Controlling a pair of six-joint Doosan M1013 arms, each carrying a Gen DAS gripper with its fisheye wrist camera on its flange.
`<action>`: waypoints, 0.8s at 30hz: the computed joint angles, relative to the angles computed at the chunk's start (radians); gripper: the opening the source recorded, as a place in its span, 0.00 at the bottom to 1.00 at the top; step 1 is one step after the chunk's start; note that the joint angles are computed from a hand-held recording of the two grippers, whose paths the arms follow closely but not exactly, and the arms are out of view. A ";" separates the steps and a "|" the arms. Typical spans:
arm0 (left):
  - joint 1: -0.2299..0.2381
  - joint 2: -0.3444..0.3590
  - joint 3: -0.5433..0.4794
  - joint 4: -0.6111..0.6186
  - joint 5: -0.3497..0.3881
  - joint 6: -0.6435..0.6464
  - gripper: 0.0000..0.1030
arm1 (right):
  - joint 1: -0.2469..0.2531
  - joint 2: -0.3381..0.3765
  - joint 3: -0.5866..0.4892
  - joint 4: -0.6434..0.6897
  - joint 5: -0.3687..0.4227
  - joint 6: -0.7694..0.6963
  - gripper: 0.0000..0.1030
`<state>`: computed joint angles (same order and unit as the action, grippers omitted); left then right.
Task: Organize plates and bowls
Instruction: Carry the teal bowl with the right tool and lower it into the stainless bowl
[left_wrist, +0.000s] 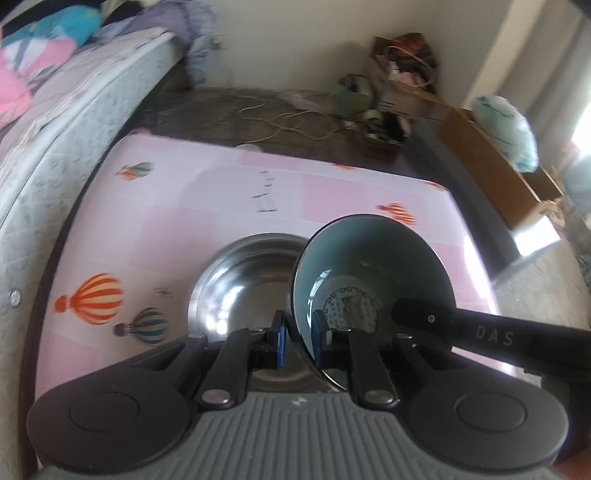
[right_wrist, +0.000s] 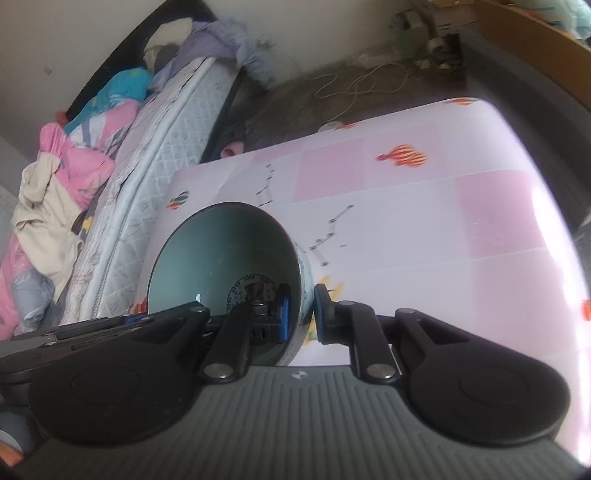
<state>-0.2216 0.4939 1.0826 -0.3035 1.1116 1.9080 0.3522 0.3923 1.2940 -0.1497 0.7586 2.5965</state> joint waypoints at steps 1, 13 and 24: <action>0.005 0.007 -0.006 0.006 0.004 -0.012 0.14 | 0.004 0.015 -0.020 0.012 0.008 -0.011 0.12; 0.029 0.061 -0.027 0.024 0.032 -0.050 0.14 | 0.005 0.131 -0.147 0.087 0.120 -0.103 0.12; 0.024 0.065 -0.020 0.053 0.017 -0.053 0.15 | -0.001 0.164 -0.178 0.087 0.158 -0.124 0.13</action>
<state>-0.1977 0.5589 1.0627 -0.2509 1.1287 1.8547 0.3509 0.5564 1.1162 -0.0624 0.9165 2.4725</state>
